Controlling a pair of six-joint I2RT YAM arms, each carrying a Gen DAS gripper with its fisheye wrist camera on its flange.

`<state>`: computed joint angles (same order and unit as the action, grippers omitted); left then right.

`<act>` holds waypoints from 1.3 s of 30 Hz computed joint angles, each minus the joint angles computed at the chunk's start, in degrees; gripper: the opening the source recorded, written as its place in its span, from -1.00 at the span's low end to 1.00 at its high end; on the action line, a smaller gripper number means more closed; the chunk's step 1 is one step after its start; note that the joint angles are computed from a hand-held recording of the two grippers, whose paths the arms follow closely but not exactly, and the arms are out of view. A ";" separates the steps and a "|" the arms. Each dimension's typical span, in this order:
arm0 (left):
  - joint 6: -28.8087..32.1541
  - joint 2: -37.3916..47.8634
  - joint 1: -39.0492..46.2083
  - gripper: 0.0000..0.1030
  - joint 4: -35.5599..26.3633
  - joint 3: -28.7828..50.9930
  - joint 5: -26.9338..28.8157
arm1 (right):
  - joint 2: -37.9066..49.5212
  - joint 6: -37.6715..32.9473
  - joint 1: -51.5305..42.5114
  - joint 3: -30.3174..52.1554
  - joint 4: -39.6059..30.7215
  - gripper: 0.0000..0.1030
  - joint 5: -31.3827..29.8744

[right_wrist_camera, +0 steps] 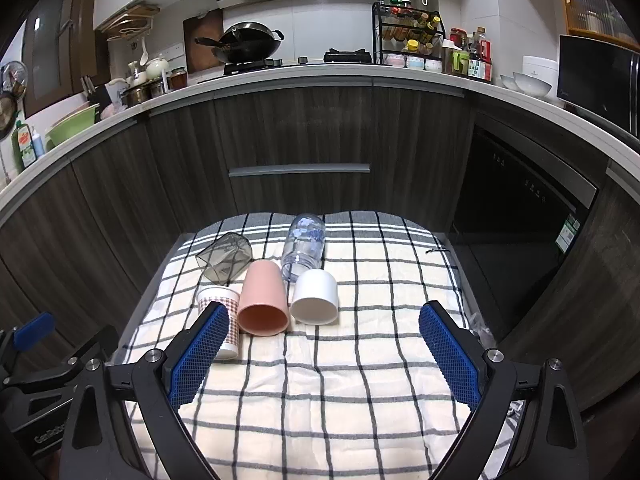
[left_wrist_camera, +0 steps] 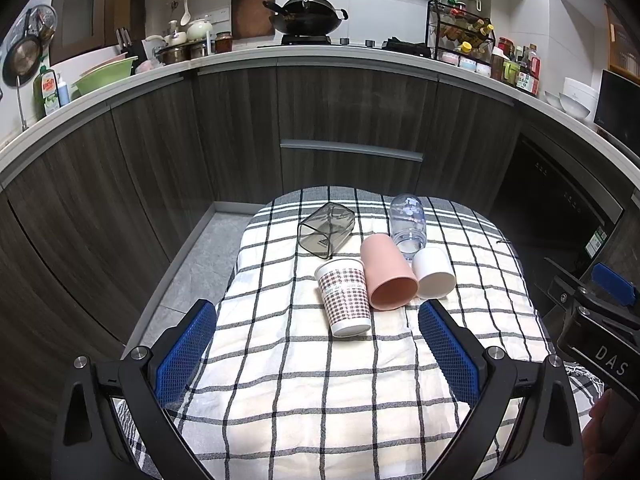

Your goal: Flip cup upside down

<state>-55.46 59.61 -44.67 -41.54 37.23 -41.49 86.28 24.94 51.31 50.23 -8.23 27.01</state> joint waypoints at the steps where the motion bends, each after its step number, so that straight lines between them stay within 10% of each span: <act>1: 0.11 -0.04 0.09 1.00 0.10 -0.07 0.03 | 0.10 0.04 0.05 0.06 -0.04 0.87 -0.01; 39: -0.33 0.79 -0.11 1.00 1.56 -1.30 0.75 | 0.84 0.67 -0.62 -1.33 1.41 0.87 -1.08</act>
<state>-55.79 60.40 -44.78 -39.98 35.93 -40.74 87.13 25.61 50.69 48.90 -6.83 25.93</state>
